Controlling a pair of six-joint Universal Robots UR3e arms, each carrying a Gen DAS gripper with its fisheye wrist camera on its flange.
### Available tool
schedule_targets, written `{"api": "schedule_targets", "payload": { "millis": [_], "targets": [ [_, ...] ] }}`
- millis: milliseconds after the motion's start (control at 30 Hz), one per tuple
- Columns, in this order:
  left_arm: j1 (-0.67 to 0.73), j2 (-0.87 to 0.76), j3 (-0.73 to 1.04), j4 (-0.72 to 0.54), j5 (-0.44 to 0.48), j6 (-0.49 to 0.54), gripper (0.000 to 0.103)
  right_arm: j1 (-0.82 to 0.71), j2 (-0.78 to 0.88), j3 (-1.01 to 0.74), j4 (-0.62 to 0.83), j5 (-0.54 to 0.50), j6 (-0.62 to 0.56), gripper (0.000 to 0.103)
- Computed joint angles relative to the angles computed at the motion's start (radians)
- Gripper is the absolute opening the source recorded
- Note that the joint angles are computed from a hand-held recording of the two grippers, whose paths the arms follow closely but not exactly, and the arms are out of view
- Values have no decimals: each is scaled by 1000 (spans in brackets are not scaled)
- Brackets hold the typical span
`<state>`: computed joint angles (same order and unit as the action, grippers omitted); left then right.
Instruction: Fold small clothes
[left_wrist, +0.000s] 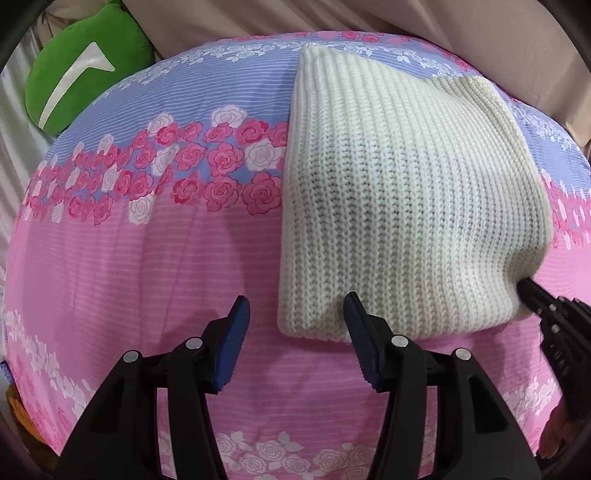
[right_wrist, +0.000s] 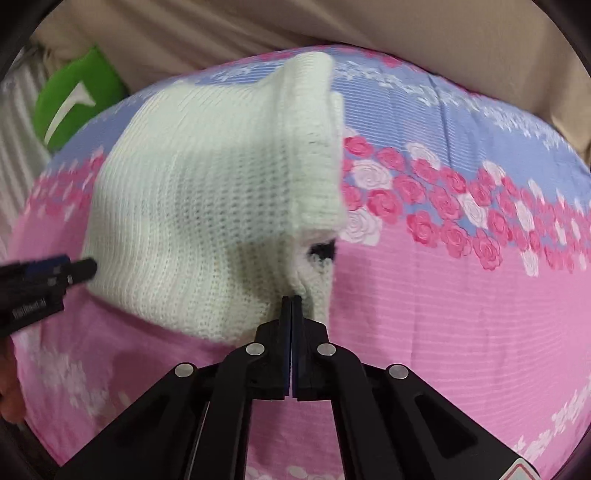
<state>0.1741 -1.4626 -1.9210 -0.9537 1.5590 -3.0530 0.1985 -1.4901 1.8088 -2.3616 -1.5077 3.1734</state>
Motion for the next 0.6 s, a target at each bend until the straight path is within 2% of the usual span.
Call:
{"api": "schedule_targets", "payload": {
  "millis": [133, 267, 400, 500, 567, 600],
  "targets": [
    [-4, -2, -5, 10, 11, 1, 52, 62, 15, -45, 41, -62, 23, 0],
    [25, 76, -27, -39, -18, 5, 54, 44, -143, 11, 99, -26, 57, 3],
    [40, 209, -99, -86, -37, -23, 66, 67, -308, 80, 174, -64, 75, 13],
    [33, 308, -151, -127, -48, -60, 67, 88, -402, 136, 210, -108, 134, 33],
    [9, 353, -177, -141, -43, -86, 67, 104, -454, 183, 196, -135, 178, 36],
    [-6, 367, -185, -146, -38, -103, 67, 125, -461, 195, 192, -166, 201, 40]
  ]
}}
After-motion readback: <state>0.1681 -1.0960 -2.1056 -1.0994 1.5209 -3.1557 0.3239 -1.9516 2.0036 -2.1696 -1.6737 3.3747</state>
